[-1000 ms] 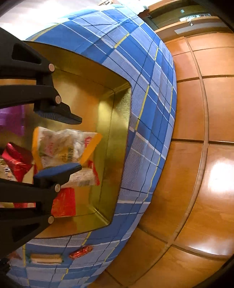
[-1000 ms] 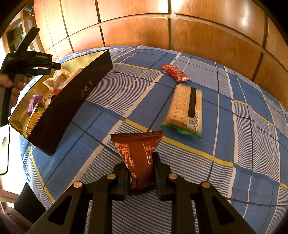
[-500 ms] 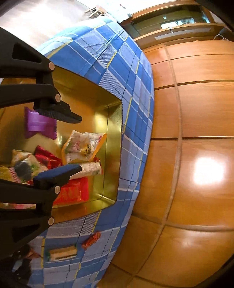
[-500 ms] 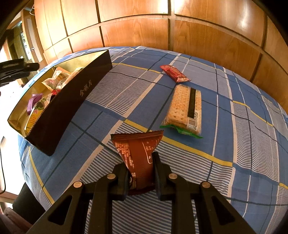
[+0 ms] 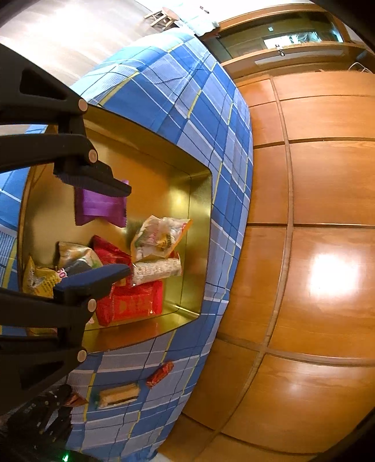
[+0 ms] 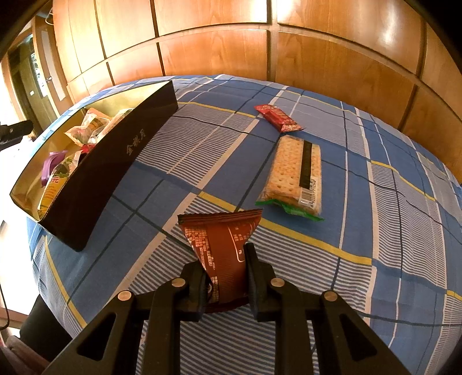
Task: Organize snacks
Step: 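Carry the brown wrapper into the gold tray and open the right tool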
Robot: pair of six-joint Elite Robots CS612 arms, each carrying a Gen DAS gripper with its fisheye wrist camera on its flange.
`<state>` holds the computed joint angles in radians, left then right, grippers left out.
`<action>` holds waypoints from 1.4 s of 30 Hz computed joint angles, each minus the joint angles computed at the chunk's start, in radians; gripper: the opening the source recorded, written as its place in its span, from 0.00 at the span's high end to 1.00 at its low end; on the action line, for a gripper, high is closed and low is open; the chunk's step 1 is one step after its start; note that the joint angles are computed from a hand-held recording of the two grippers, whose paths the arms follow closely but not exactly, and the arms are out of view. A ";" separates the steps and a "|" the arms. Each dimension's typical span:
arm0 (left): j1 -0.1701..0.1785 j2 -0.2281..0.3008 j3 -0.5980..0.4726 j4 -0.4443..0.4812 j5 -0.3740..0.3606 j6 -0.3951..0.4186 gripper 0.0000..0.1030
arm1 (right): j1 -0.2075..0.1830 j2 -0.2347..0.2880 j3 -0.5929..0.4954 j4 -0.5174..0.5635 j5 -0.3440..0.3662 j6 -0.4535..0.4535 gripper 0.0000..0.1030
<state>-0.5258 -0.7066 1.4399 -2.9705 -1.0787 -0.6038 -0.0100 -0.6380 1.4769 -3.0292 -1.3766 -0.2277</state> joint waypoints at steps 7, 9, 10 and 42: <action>-0.003 -0.012 0.029 -0.013 0.007 -0.020 0.52 | 0.004 -0.001 0.000 -0.002 -0.015 -0.004 0.79; -0.003 -0.016 0.037 -0.016 0.008 -0.028 0.52 | 0.005 -0.001 0.000 -0.002 -0.020 -0.004 0.79; -0.003 -0.017 0.041 -0.016 0.009 -0.032 0.52 | 0.006 -0.001 0.000 -0.001 -0.022 -0.004 0.79; 0.010 -0.046 0.128 -0.009 0.048 -0.139 0.52 | 0.085 0.024 -0.257 0.254 0.211 -0.030 0.79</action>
